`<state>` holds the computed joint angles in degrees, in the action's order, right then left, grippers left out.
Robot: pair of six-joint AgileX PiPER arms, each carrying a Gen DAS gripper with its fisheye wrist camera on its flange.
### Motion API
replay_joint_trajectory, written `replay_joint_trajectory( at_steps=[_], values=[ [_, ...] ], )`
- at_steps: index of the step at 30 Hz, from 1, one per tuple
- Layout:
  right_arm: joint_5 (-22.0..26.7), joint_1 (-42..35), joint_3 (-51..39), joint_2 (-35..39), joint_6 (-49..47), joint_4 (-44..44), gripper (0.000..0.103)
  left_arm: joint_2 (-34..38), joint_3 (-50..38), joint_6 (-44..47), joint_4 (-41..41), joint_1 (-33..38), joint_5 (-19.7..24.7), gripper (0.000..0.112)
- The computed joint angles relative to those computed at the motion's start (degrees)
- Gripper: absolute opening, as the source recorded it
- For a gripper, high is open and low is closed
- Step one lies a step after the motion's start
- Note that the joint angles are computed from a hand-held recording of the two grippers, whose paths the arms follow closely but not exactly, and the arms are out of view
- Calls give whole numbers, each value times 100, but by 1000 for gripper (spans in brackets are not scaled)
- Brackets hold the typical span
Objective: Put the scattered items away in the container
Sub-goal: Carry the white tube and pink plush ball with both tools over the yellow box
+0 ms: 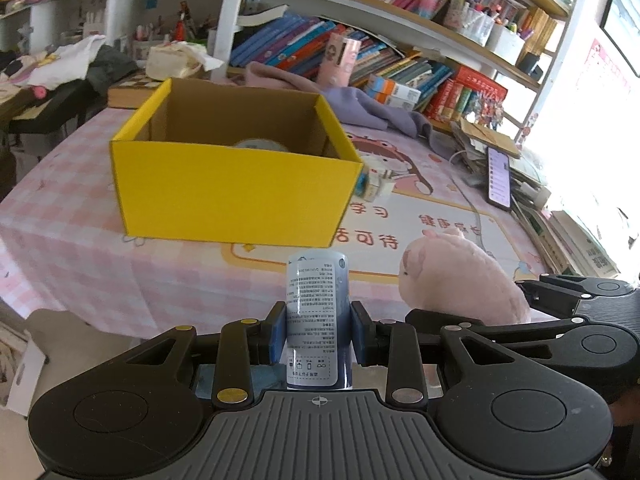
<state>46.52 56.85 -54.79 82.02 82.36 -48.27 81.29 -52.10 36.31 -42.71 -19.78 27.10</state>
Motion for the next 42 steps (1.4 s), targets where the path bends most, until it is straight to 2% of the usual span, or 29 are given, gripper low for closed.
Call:
replay_joint_trajectory(
  at_steps=[10, 19, 25, 31, 33, 37, 40, 42],
  values=[
    [-426, -171, -454, 413, -739, 334, 61, 4, 44, -103, 25, 448, 57, 31],
    [-1060, -527, -870, 835, -1633, 709, 61, 195, -146, -226, 86, 708, -59, 31],
    [-1621, -868, -1119, 1030, -1518, -91, 61, 462, -711, 17, -42, 747, -373, 31],
    [-2199, -1469, -1734, 1347, -1499, -830, 61, 1152, -1944, -237, 308, 677, -390, 31],
    [-2403, -1771, -2122, 1547, -1996, -518, 61, 1507, -2512, -470, 545, 652, -313, 31],
    [-2568, -2326, -3090, 2128, -3583, 945, 61, 2403, -3894, -1290, 1436, 567, 58, 31],
    [-2168, -2674, -4200, 2846, -5051, 2260, 61, 3279, -5208, -1829, 2118, 530, 647, 31],
    [-1635, -2895, -5134, 3455, -5893, 3079, 61, 3921, -6204, -2062, 2358, 534, 1157, 31]
  ],
)
